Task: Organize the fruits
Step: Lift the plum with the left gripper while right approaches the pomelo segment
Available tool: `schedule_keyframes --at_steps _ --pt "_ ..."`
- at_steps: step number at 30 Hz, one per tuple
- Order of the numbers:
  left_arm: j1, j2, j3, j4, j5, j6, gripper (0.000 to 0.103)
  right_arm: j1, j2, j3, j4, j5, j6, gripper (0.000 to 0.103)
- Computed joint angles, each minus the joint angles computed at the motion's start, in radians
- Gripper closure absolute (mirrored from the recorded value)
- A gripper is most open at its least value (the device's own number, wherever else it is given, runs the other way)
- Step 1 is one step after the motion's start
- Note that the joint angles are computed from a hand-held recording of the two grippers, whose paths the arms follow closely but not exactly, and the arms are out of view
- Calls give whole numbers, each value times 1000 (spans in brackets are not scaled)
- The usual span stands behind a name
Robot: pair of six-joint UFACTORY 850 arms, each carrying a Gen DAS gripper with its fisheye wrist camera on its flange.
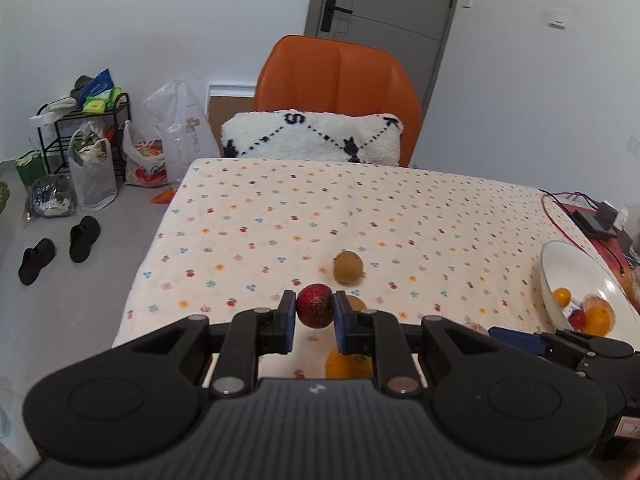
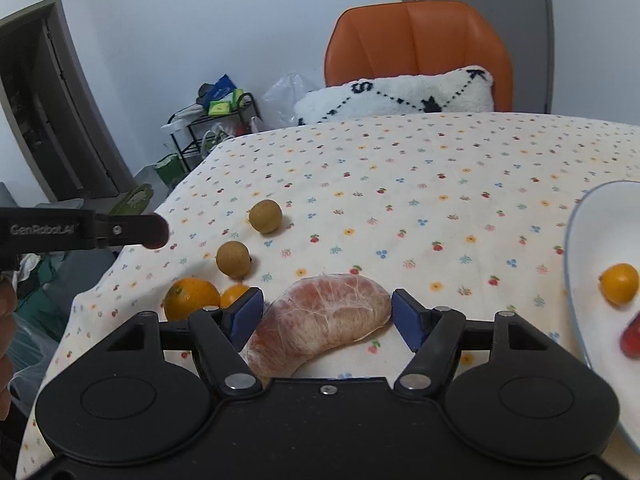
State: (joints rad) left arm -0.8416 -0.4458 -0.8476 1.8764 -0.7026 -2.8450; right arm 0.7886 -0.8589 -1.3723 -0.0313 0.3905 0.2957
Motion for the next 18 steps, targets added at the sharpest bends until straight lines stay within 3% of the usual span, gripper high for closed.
schedule_keyframes --at_steps 14,18 --pt "-76 65 97 197 -76 -162 85 96 92 183 658 118 -490 35" --pt "-68 59 104 226 -70 -152 85 106 88 194 646 160 -425 36"
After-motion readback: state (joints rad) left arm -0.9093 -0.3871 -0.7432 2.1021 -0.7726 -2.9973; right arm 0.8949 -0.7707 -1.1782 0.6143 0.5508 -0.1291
